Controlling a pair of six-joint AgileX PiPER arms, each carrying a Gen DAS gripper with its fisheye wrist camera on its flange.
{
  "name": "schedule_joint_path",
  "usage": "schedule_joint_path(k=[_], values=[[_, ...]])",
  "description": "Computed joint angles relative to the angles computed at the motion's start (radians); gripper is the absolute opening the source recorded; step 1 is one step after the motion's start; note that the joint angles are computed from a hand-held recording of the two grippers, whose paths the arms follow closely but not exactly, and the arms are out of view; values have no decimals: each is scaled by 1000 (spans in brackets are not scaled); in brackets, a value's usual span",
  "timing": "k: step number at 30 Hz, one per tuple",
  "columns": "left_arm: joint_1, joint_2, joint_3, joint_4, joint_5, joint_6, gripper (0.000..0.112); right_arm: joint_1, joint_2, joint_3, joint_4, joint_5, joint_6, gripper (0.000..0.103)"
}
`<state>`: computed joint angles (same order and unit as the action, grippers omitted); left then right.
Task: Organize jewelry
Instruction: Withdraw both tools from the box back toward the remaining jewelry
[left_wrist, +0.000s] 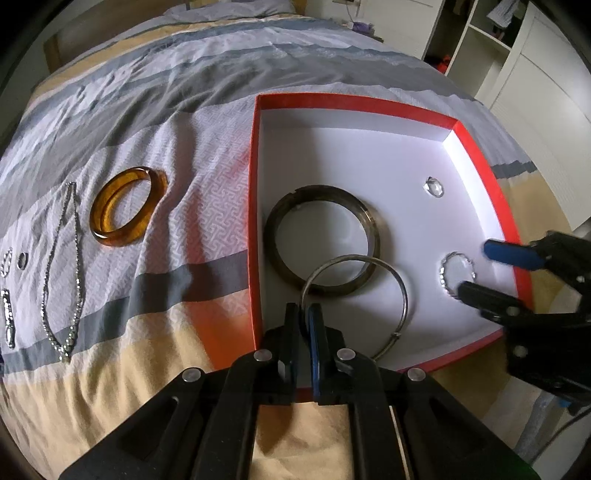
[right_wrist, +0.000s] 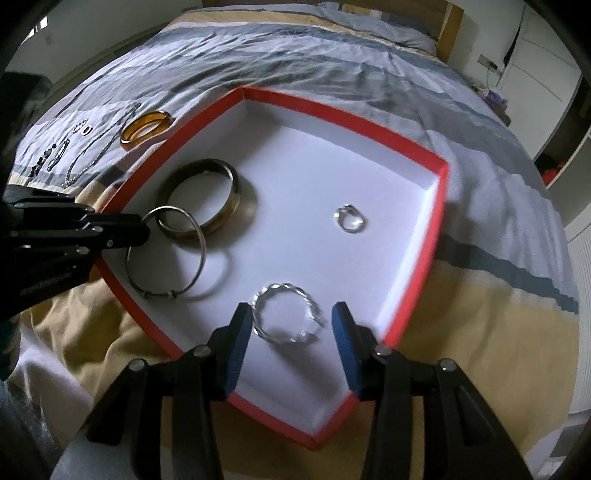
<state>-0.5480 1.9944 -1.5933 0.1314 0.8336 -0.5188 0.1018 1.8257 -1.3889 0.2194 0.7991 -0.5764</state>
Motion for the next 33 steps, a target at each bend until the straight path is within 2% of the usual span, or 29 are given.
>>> schedule_joint_path(k=[2,5,7,9,15,17,19,24,33], values=[[-5,-2,2,7,-2,-3,8,-5,-40,21,-18,3,10,46],[-10,-30,20,-11,-23,8,17,-34,-110,57,4,10,0,47],[-17,-56,36,-6,-38,5,34,-53,-154,79,7,10,9,47],[-37,-97,56,43,-44,-31,42,-80,-202,102,14,18,17,47],[-40,-263,154,13,-57,-32,43,-136,-364,190,46,30,33,47],[-50,-317,179,36,-30,-37,44,-134,-428,223,52,36,46,47],[-75,-366,207,86,-2,-70,53,-120,-478,246,50,41,69,47],[-119,-560,338,216,63,-173,58,-81,-618,290,66,65,135,47],[-39,-908,493,280,198,-170,60,115,-808,267,-66,129,407,47]])
